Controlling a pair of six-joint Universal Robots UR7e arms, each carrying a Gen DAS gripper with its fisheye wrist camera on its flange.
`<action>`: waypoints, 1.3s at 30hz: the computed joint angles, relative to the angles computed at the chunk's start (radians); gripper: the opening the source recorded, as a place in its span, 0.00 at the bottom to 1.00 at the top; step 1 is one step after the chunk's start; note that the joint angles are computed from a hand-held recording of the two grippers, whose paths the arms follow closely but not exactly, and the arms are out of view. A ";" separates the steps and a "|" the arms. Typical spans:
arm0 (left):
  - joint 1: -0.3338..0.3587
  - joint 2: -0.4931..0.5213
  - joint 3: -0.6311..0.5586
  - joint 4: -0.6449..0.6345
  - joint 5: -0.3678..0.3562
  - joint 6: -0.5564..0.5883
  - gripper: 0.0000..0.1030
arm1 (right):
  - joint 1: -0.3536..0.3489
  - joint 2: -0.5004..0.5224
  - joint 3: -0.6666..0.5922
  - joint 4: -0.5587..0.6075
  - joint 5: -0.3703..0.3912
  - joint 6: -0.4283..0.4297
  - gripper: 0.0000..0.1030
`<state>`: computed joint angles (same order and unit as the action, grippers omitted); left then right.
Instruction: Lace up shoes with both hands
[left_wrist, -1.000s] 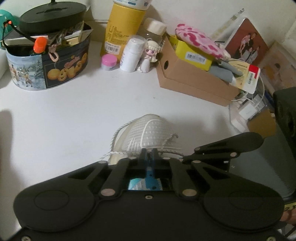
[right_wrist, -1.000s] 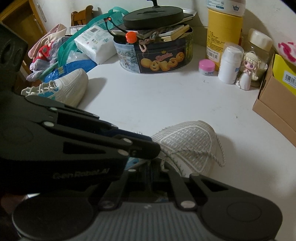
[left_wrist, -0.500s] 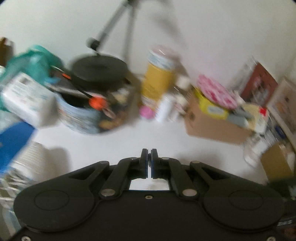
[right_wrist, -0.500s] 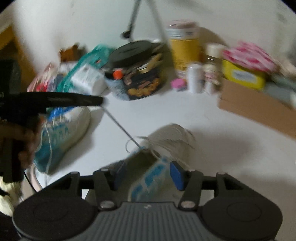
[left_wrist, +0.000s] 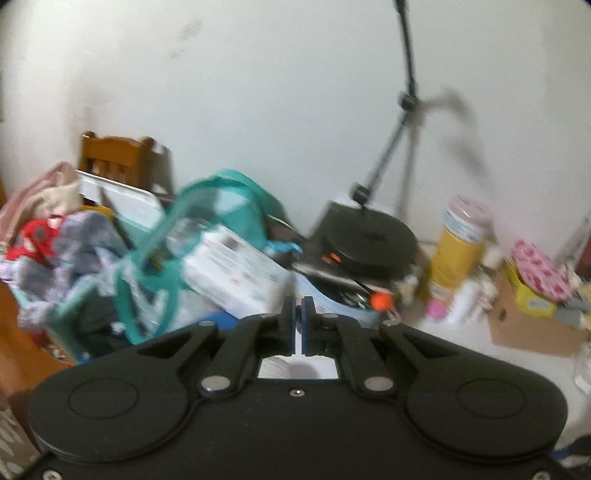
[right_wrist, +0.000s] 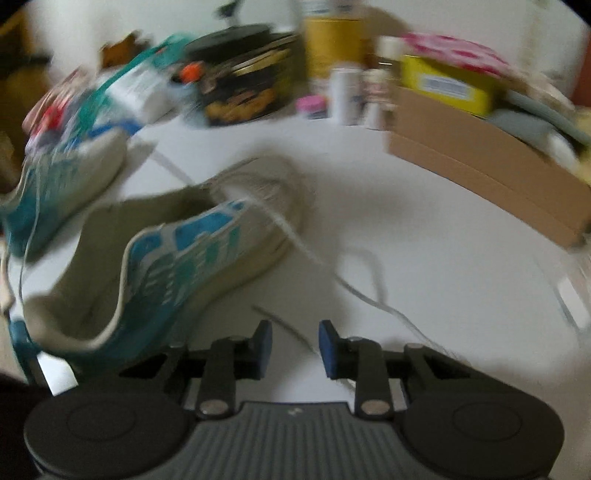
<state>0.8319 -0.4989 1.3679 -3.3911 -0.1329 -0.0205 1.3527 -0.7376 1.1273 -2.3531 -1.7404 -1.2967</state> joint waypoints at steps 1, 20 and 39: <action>-0.004 0.010 -0.017 -0.070 0.017 0.071 0.00 | 0.005 0.013 -0.005 -0.003 -0.014 -0.037 0.28; -0.024 -0.050 0.092 0.062 -0.018 -0.145 0.00 | 0.025 0.080 -0.104 0.090 -0.104 -0.068 0.02; -0.100 0.207 -0.574 -0.464 -0.423 0.865 0.00 | -0.003 -0.094 -0.342 -0.052 0.804 0.622 0.02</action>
